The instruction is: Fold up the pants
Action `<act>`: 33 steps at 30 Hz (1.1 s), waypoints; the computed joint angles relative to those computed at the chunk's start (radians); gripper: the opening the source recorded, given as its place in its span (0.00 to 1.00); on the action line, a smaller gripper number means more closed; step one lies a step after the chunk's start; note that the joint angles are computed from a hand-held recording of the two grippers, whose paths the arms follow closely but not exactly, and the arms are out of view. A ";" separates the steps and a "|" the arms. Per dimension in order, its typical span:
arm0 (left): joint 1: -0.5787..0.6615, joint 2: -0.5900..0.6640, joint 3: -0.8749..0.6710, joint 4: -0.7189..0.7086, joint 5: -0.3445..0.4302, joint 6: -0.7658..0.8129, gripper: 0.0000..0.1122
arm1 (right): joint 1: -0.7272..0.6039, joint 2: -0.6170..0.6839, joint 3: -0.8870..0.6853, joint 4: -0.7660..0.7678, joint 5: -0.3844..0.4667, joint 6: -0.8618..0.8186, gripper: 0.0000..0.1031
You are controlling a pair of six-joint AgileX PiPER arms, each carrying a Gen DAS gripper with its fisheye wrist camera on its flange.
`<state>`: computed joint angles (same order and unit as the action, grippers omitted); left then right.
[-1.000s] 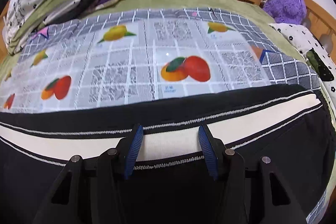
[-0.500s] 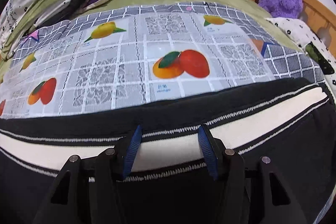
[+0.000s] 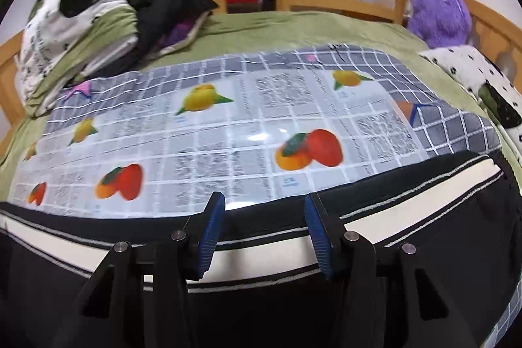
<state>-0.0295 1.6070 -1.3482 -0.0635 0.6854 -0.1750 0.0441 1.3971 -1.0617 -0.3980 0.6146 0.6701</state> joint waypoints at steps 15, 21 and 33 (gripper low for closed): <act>0.299 -0.439 0.469 -0.630 0.156 0.498 0.46 | 0.124 -0.171 0.057 0.074 0.067 0.130 0.48; 0.378 -0.442 0.641 -0.701 0.155 0.541 0.46 | 0.244 -0.284 0.145 0.052 0.095 0.291 0.48; 0.460 -0.276 0.720 -1.184 -0.015 0.839 0.31 | 0.505 -0.528 0.365 -0.116 0.185 0.678 0.48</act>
